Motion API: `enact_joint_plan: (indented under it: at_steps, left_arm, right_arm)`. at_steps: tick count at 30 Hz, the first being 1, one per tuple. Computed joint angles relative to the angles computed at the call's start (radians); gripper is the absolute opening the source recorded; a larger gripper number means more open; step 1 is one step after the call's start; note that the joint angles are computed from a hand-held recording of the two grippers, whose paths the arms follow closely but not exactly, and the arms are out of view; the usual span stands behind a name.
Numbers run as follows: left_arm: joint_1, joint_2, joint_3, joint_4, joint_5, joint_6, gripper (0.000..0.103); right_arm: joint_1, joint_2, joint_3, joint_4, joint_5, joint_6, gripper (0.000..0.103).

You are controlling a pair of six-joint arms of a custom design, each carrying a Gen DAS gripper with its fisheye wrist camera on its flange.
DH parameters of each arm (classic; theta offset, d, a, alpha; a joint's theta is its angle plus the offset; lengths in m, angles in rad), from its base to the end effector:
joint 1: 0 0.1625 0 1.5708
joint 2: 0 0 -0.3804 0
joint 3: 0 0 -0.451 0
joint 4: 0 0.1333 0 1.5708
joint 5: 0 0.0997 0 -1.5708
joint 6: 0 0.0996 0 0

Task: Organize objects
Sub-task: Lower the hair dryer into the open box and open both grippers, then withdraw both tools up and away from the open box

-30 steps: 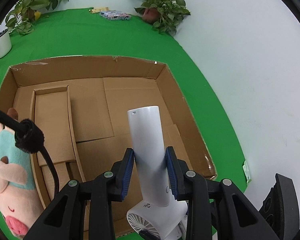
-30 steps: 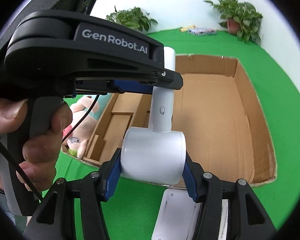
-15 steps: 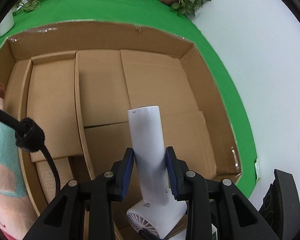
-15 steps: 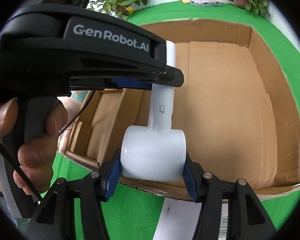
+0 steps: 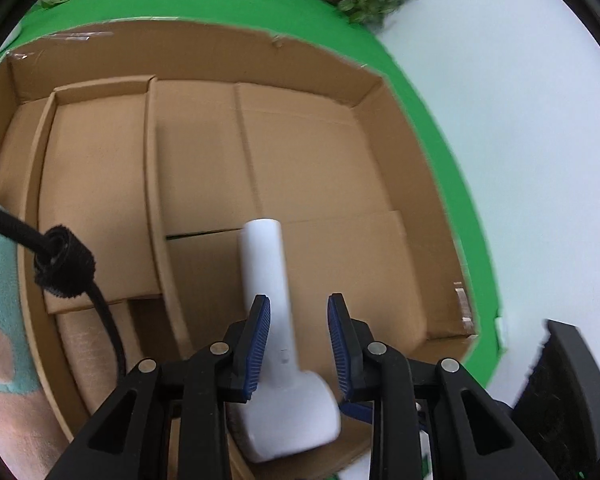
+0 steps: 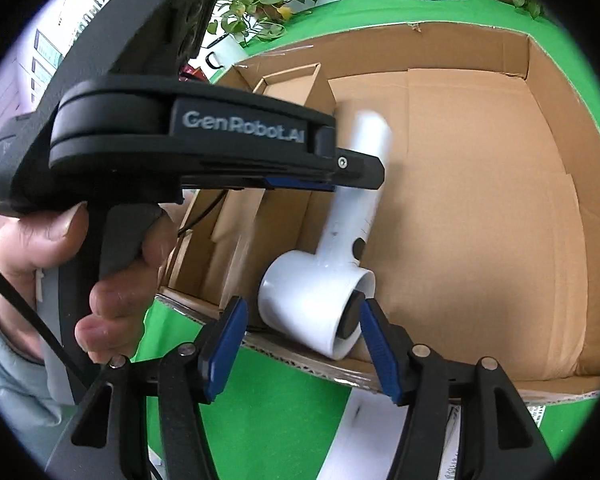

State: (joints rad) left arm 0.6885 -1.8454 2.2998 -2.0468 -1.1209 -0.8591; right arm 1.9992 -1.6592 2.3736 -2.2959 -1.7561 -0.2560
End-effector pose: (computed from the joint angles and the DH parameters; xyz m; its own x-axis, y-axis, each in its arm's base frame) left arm -0.1995 -0.3929 0.2432 -0.9630 -0.0308 -0.2676 0.0655 0.9369 -0.3433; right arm 0.2740 -0.3233 0.1491 -0.7605 -0.6236 0.1809 -0.6284 0.7770 0.0363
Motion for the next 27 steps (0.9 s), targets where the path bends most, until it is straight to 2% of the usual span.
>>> enact_joint_plan:
  at_steps: [4, 8, 12, 14, 16, 18, 20, 27]
  left_arm:
    - [-0.062, -0.032, 0.000, 0.051, 0.054, 0.001, 0.028]
    - [-0.122, -0.086, 0.006, 0.155, 0.115, -0.068, 0.028]
    - [-0.179, -0.182, 0.036, 0.260, 0.153, -0.163, 0.028]
    - [-0.182, -0.209, 0.041, 0.286, 0.168, -0.188, 0.028]
    - [-0.196, -0.261, 0.063, 0.306, 0.162, -0.214, 0.028]
    - [-0.204, -0.291, 0.077, 0.324, 0.157, -0.225, 0.028]
    - [-0.210, -0.304, 0.083, 0.343, 0.161, -0.236, 0.028]
    - [-0.202, -0.322, 0.110, 0.321, 0.140, -0.224, 0.028]
  right_arm:
    - [-0.027, -0.022, 0.001, 0.006, 0.003, -0.002, 0.059]
    - [-0.035, -0.010, -0.008, -0.008, -0.003, 0.040, 0.058]
    - [-0.036, 0.110, -0.099, -0.027, -0.001, 0.057, 0.054]
    - [-0.026, 0.156, -0.119, -0.031, -0.035, 0.049, 0.044]
    - [-0.024, 0.227, -0.169, -0.022, -0.079, 0.024, 0.034]
    - [-0.014, 0.243, -0.188, 0.004, -0.059, 0.022, 0.033]
    - [-0.002, 0.237, -0.178, 0.006, -0.067, 0.020, 0.028]
    - [0.011, 0.244, -0.170, 0.011, -0.065, 0.027, 0.027]
